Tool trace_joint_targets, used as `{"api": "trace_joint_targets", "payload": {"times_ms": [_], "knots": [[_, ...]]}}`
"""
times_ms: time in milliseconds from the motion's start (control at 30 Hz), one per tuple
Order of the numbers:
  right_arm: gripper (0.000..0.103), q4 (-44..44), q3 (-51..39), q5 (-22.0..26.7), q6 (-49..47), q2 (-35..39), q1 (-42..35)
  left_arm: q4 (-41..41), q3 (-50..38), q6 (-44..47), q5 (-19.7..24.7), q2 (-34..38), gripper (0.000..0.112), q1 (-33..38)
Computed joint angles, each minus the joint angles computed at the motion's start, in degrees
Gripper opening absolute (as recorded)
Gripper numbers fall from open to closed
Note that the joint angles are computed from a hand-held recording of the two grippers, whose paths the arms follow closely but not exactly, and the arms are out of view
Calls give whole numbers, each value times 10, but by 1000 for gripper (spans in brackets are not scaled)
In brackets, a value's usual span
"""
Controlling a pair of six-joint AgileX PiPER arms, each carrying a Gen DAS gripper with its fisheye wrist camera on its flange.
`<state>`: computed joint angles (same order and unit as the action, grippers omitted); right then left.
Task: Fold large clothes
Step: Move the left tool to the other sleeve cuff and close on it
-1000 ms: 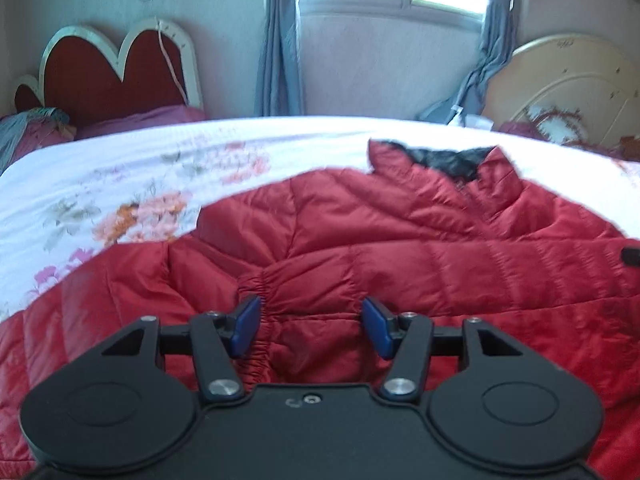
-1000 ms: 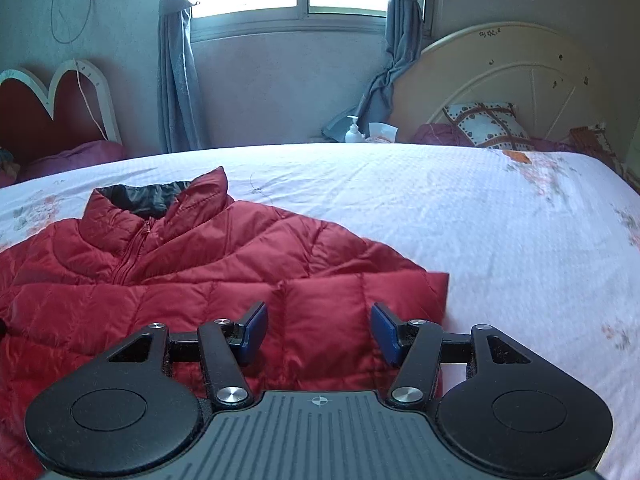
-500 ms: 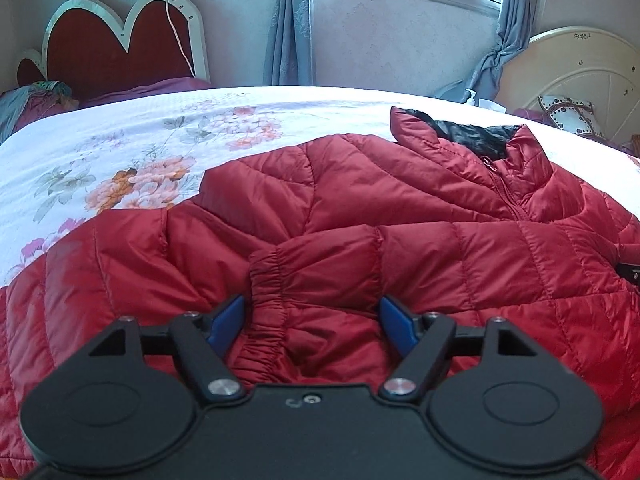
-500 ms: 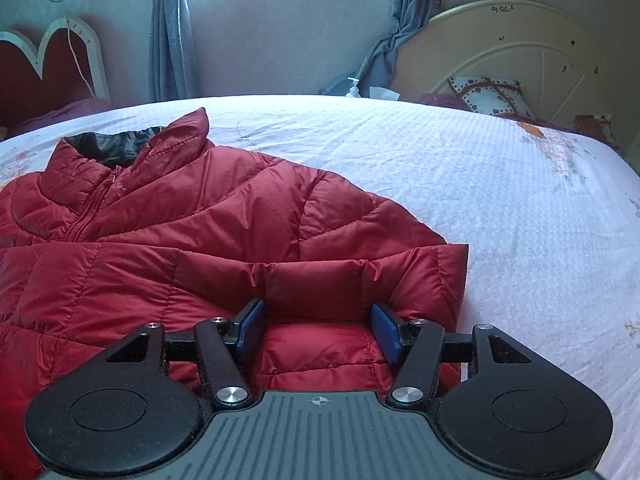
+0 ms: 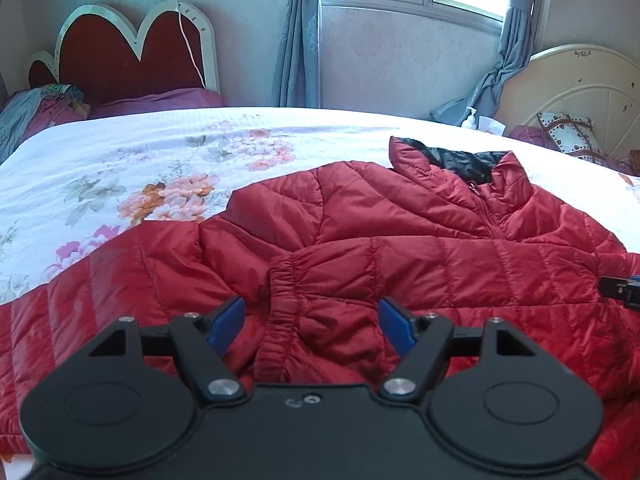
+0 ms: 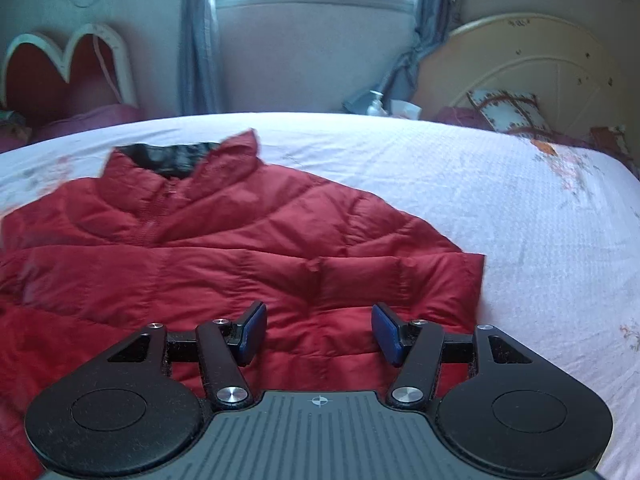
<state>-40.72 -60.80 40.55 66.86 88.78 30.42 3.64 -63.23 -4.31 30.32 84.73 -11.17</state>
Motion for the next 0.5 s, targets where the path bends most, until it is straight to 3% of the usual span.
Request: {"api": "trace_joint_targets", "payload": {"times_ms": [300, 500], "knots": [[58, 6, -16, -2, 24, 4, 99, -47, 44, 44, 32, -74, 73, 37], [58, -4, -23, -3, 36, 49, 125, -113, 75, 115, 62, -121, 74, 132]]}}
